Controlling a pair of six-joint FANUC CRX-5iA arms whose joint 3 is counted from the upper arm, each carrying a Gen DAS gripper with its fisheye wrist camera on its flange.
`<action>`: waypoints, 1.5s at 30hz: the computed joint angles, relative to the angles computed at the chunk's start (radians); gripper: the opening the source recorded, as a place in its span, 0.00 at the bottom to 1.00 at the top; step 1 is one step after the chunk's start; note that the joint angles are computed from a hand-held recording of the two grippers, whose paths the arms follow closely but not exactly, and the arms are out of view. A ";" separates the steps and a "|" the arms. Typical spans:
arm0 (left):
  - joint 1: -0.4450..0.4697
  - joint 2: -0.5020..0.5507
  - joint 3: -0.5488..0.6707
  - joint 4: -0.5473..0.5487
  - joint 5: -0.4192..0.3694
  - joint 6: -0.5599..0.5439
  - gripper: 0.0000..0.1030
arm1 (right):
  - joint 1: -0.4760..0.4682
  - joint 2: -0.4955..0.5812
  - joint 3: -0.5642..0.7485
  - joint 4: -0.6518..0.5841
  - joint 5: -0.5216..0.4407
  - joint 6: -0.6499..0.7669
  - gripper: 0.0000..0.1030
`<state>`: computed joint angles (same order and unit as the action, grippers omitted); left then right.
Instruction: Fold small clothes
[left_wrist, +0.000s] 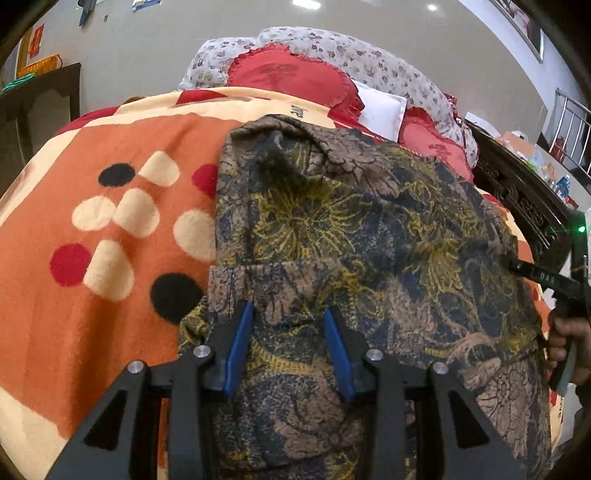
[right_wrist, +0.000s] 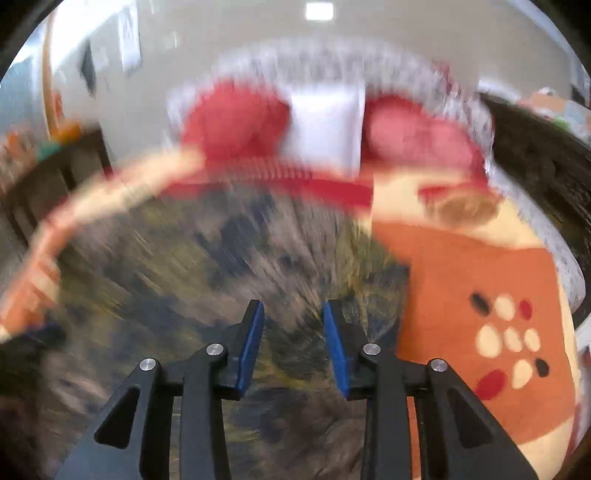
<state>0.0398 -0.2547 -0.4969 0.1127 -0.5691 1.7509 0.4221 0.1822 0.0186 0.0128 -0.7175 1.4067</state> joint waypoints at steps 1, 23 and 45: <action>0.000 0.000 0.000 -0.001 -0.001 0.000 0.41 | -0.024 0.004 0.021 -0.068 -0.005 0.003 0.41; -0.031 0.024 0.038 -0.023 -0.034 -0.053 0.70 | 0.222 -0.157 -0.224 0.204 -0.071 -0.145 0.56; -0.165 0.077 0.135 -0.151 -0.143 -0.006 0.98 | 0.294 -0.205 -0.329 0.393 0.002 -0.367 0.79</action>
<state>-0.1256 -0.1780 -0.3618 -0.0380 -0.7123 1.7449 0.7165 -0.0231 -0.3104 0.4059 -0.7157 1.0401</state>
